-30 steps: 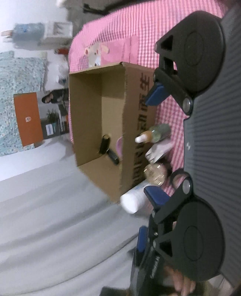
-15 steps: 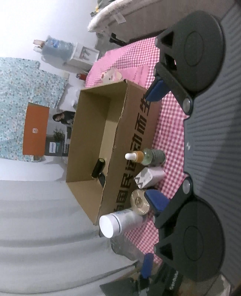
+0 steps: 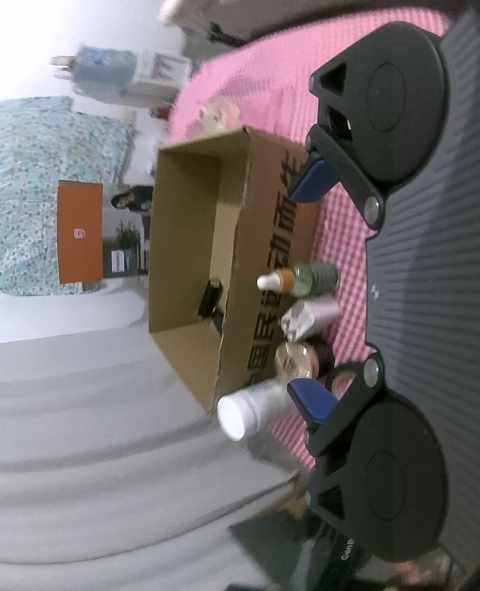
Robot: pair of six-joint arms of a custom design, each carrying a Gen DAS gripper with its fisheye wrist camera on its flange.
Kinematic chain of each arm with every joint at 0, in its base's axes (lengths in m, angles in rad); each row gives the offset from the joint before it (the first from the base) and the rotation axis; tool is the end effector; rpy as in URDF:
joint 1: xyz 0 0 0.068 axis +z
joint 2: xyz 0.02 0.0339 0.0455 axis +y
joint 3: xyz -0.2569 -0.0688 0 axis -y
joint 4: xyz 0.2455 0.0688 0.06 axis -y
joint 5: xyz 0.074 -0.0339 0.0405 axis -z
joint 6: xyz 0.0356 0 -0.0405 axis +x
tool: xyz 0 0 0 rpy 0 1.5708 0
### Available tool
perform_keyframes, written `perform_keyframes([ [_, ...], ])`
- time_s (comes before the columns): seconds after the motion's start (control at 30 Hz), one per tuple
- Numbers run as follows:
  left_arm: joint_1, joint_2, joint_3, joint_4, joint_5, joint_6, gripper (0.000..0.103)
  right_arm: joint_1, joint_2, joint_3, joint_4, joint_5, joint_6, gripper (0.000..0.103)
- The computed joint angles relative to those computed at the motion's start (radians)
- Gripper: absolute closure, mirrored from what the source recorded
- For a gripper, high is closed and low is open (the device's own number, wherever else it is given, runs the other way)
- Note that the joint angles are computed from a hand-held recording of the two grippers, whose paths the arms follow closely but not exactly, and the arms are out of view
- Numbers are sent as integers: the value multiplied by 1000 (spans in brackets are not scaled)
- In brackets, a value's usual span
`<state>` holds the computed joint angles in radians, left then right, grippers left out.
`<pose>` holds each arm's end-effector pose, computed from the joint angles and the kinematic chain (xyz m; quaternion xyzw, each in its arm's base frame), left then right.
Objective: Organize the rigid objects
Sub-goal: 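Move the right gripper back toward the black tape roll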
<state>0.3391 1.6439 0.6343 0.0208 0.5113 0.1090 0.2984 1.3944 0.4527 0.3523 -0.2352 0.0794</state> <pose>0.2679 0.0760 0.1060 -0.0343 0.9290 -0.1745 0.3245 0.2443 0.0838 0.1428 -0.1507 0.8646 0.1895 0.4402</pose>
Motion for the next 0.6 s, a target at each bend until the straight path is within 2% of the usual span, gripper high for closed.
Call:
perform_keyframes([
  [0.3, 22, -1, 0, -41, 12, 52, 1, 3, 32, -5, 39, -56, 67, 1],
  [0.4, 27, -4, -22, -5, -10, 68, 1, 3, 60, 11, 22, -94, 106, 1],
  [0.5, 16, -11, -39, 29, -82, 92, 1, 4, 101, 31, 14, -134, 138, 1],
  [0.6, 19, 14, -38, 47, -98, 135, 1, 14, 148, 54, 4, -150, 163, 1],
])
